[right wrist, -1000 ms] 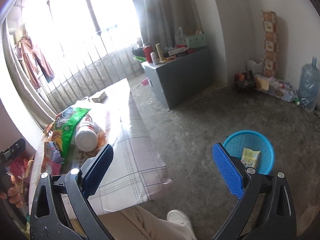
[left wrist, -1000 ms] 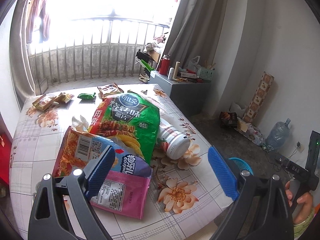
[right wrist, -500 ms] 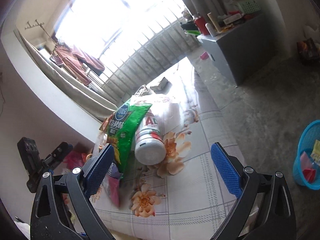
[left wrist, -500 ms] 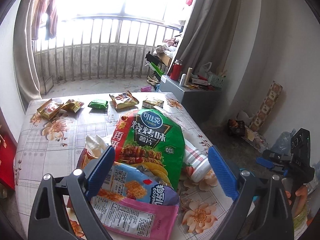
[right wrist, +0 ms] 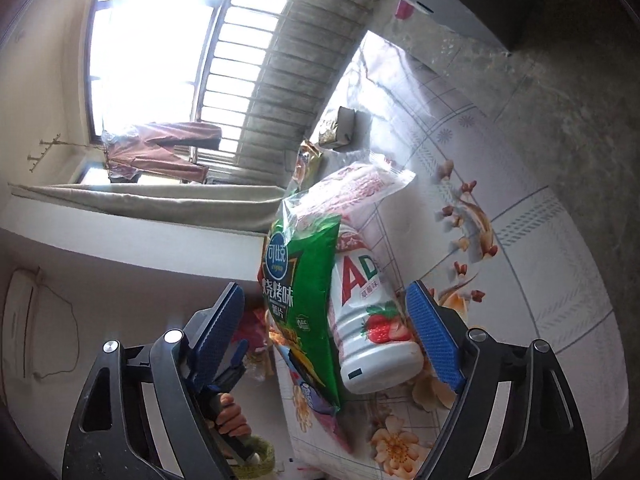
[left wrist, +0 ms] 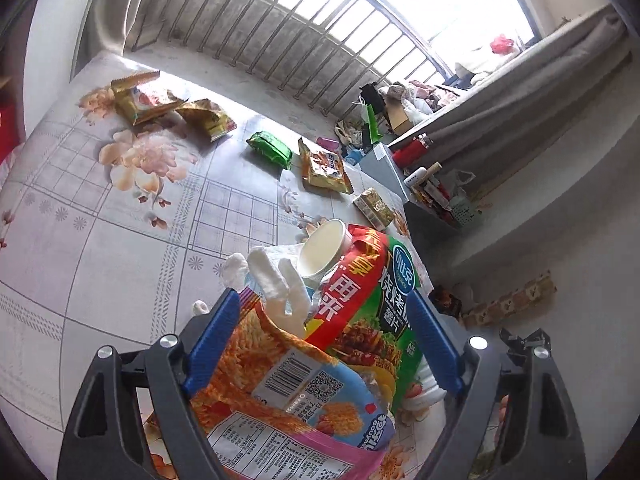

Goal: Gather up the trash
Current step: 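Grasp the pink snack bag with the left tool while the right tool grasps a clear plastic bag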

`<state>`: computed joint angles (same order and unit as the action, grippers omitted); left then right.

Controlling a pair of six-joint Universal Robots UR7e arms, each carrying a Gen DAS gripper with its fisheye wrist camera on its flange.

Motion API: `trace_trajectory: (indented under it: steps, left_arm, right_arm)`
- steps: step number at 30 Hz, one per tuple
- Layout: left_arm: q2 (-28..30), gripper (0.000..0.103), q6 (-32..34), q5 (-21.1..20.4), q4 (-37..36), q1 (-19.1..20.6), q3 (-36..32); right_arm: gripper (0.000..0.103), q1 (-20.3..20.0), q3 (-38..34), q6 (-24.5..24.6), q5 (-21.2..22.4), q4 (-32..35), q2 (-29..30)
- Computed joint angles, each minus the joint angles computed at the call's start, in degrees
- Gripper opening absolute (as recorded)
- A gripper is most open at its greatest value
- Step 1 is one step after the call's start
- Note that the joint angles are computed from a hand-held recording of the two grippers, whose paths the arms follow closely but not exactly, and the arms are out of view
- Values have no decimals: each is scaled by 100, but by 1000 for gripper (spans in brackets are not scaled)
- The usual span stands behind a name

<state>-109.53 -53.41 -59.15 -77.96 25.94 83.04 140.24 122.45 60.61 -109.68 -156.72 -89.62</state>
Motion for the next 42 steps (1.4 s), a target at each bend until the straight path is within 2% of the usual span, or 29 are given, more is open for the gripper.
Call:
trace_trajectory:
  steps: [2, 6, 9, 13, 15, 17, 22, 24, 26, 29, 32, 35, 39, 42]
  left_arm:
    - [57, 73, 23, -89, -137, 222, -7]
    - [60, 73, 341, -199, -306, 396, 84]
    - [-24, 71, 295, -342, -393, 539, 190]
    - [-215, 68, 445, -372, -453, 561, 313]
    - [-299, 66, 470, -352, -431, 529, 338]
    - [-342, 64, 536, -364, -468, 538, 345]
    - [-305, 61, 655, -443, -549, 700, 242]
    - [-297, 60, 691, -506, -614, 732, 239]
    - [-326, 59, 724, -547, -643, 712, 270]
    - [-401, 57, 755, -627, -691, 646, 366]
    - [-523, 55, 676, -650, -620, 480, 441]
    - [-728, 54, 488, -604, -501, 175, 529]
    - [-1003, 53, 62, -608, -117, -417, 631]
    - [-1130, 53, -233, -537, 275, -1057, 721]
  right_arm:
    - [78, -138, -10, 156, 147, -75, 49]
    - [78, -396, 28, 454, 461, -317, 164]
    - [77, -565, 72, 697, 658, -406, 180]
    - [76, -796, 99, 999, 894, -558, 348]
    - [72, -940, 145, 1208, 1049, -640, 392]
    - [60, -1095, 231, 1432, 1206, -810, 433]
    - [54, -1247, 261, 1600, 1350, -1265, 559]
    - [46, -1274, 247, 1628, 1343, -1432, 625]
    - [25, -1334, 289, 1639, 1409, -1534, 626]
    - [8, -1406, 455, 1634, 1480, -1806, 577]
    - [1, -1322, 599, 1575, 1391, -2140, 526]
    - [0, -1223, 654, 1424, 1363, -2463, 447]
    - [0, -967, 697, 1194, 1180, -2697, 234]
    - [0, -724, 753, 1030, 982, -2864, 65]
